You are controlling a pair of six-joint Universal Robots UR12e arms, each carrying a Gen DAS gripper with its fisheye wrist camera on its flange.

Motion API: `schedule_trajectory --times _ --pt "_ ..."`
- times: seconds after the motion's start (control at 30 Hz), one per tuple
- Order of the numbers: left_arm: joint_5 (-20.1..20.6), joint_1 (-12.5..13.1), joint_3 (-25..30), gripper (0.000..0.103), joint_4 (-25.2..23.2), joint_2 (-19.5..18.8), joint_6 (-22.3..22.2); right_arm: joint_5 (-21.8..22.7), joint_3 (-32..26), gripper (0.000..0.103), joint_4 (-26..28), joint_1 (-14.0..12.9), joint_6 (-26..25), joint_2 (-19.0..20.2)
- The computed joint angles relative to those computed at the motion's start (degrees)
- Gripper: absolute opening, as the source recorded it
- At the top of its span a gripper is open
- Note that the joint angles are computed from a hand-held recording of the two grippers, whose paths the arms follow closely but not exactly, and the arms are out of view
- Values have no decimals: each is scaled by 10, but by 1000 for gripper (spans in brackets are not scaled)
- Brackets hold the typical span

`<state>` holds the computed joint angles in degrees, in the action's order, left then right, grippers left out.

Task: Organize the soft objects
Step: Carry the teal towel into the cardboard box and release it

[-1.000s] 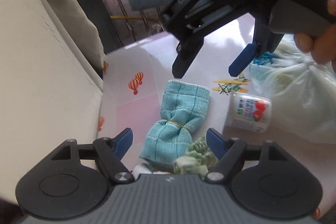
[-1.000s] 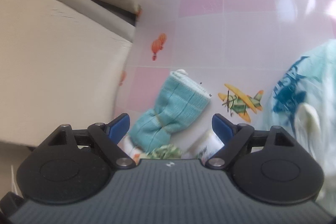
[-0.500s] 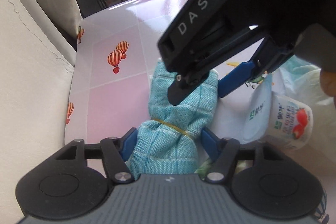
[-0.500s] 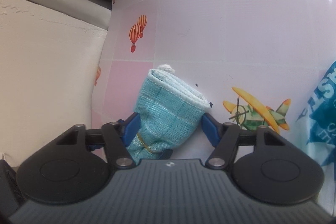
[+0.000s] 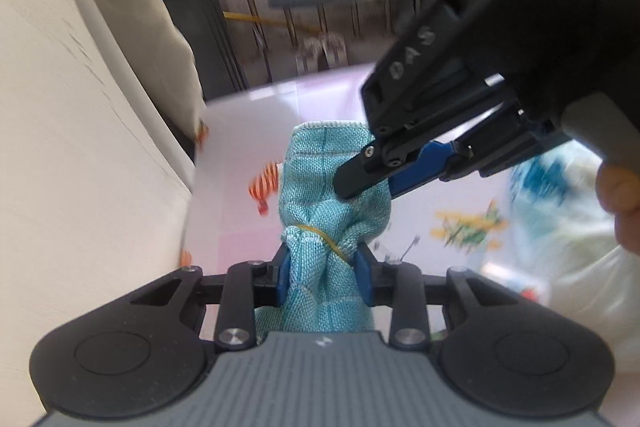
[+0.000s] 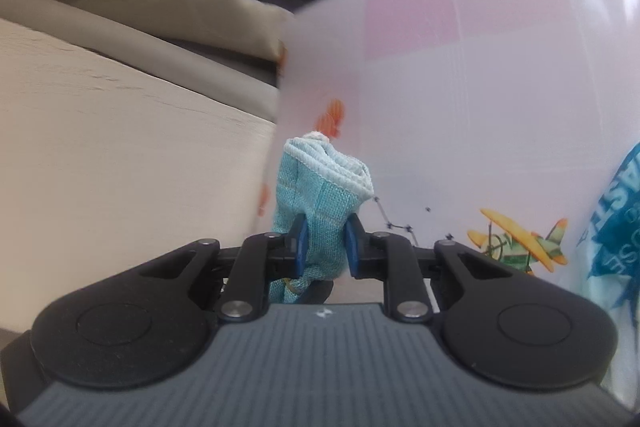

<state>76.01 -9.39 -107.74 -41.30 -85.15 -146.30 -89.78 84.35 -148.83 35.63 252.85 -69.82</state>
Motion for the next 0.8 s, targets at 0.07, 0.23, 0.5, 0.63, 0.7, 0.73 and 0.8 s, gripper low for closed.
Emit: schedule_trajectory --times 0.07,0.23,0.5,0.63,0.7,0.73,0.8 --pt "-16 2 1 33 3 14 -6 -19 0 18 -6 6 -12 -13" --pt "-69 -5 1 33 -6 57 -13 -84 22 18 -17 29 -40 -63" --pt "-173 -70 10 34 -115 105 -30 -221 128 18 32 86 2 -206" --pt "-198 -137 8 34 -125 105 -43 -309 177 18 122 132 72 -286" --pt "-207 -172 7 36 -121 99 -51 -350 196 18 187 159 124 -325" --pt "-214 -188 8 37 -121 94 -57 -365 201 18 221 170 149 -341" --pt "-227 -218 9 38 -119 82 -72 -390 211 18 293 191 207 -368"
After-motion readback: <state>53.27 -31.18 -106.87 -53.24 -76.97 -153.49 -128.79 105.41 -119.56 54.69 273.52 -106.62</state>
